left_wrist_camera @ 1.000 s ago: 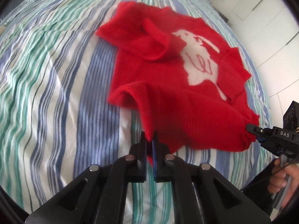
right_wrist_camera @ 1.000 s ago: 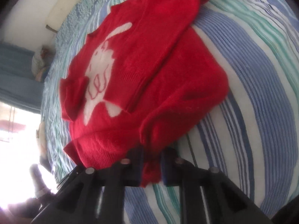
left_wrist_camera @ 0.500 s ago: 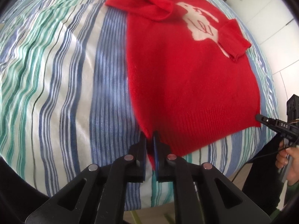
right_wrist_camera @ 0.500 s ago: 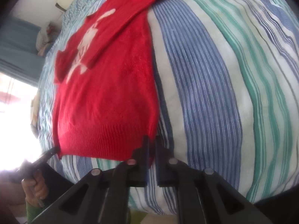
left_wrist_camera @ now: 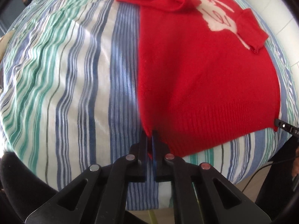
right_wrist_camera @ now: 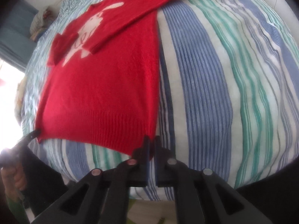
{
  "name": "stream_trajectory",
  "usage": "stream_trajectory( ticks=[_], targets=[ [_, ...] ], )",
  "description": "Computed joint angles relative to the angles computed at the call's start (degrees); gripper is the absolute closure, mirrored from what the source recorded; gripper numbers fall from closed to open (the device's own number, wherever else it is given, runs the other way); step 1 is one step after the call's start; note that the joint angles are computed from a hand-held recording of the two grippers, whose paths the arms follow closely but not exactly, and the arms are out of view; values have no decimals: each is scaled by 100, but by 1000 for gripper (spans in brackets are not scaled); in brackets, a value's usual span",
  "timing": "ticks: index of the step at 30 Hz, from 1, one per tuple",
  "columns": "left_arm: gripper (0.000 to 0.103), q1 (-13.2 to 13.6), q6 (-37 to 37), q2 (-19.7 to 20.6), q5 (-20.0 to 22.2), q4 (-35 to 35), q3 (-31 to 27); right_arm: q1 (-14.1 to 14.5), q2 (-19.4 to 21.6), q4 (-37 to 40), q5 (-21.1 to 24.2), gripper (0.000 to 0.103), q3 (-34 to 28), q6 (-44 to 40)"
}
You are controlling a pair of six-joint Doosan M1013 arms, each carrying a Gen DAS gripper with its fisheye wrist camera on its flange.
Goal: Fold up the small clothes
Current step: 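Grasp the sweater hem with the left gripper while the right gripper grasps the hem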
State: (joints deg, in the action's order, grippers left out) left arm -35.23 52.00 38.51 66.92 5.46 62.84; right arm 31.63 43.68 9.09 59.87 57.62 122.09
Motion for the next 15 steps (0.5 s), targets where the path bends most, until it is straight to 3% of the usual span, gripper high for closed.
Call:
stream_trajectory(
  ticks=[7, 13, 15],
  targets=[
    [100, -89, -187, -54, -275, 393, 200, -4, 44, -26, -211, 101, 109, 46],
    [97, -286, -506, 41, -59, 930, 70, 50, -52, -213, -599, 101, 320, 192],
    [89, -332, -530, 64, 116, 1037, -5, 62, -164, -236, -821, 98, 509, 182]
  ],
)
